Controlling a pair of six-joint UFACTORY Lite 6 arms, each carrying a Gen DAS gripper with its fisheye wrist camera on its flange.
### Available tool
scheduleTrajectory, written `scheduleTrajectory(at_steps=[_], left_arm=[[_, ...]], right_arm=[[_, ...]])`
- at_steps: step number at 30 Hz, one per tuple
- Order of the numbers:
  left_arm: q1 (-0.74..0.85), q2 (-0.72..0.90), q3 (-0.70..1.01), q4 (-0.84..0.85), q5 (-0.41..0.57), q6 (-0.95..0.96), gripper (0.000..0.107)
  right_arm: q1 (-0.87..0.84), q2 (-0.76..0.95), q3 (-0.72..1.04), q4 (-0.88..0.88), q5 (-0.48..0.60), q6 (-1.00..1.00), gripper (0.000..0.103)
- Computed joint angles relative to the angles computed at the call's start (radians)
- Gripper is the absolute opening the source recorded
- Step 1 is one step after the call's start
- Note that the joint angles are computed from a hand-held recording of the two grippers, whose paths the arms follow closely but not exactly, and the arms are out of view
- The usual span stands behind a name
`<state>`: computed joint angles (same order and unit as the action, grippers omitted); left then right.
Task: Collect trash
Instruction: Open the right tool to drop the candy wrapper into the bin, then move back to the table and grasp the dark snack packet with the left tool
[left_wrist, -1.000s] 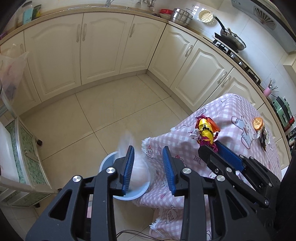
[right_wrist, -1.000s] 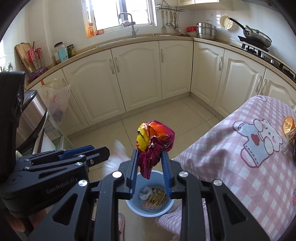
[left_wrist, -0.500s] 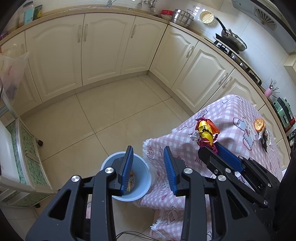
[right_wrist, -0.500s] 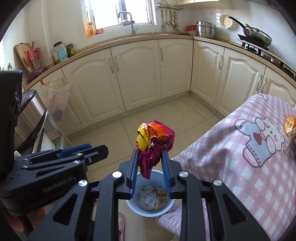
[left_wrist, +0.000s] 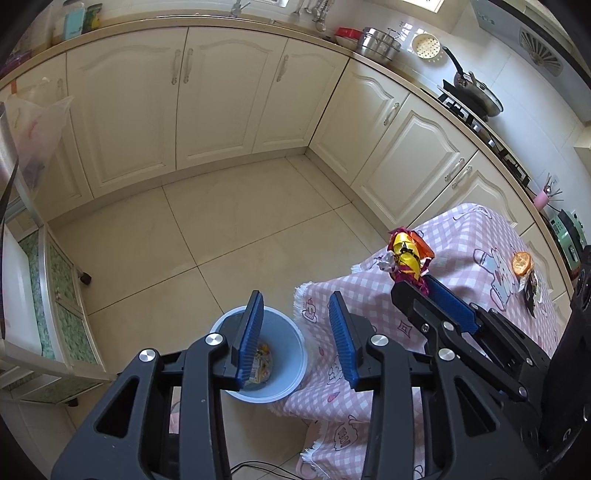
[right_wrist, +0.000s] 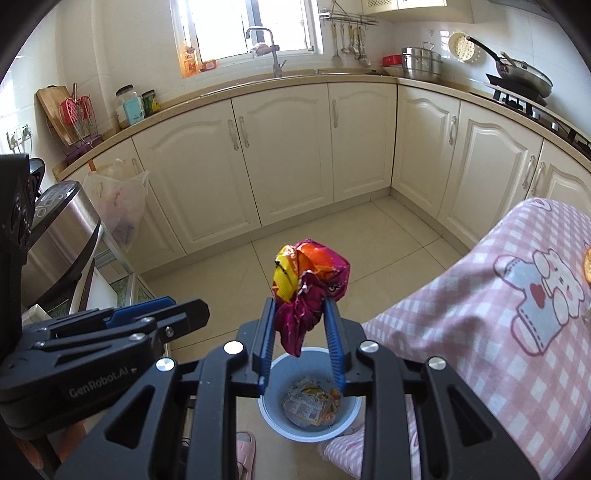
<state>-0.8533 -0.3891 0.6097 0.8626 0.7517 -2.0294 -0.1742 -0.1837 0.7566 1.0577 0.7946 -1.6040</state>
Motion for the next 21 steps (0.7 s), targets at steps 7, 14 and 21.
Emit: scheduleTrajectory(at_steps=[7, 14, 21], left_arm=[[0.002, -0.008, 0.002, -0.005, 0.019, 0.007, 0.038], [-0.031, 0.017, 0.053, 0.001, 0.06, 0.011, 0.038], [-0.097, 0.085, 0.176, 0.016, 0.133, 0.023, 0.038]], right_arm=[[0.024, 0.014, 0.008, 0.008, -0.031, 0.006, 0.028], [-0.019, 0.01, 0.033, -0.005, 0.008, 0.02, 0.028], [-0.152, 0.003, 0.105, -0.023, 0.114, 0.027, 0.028]])
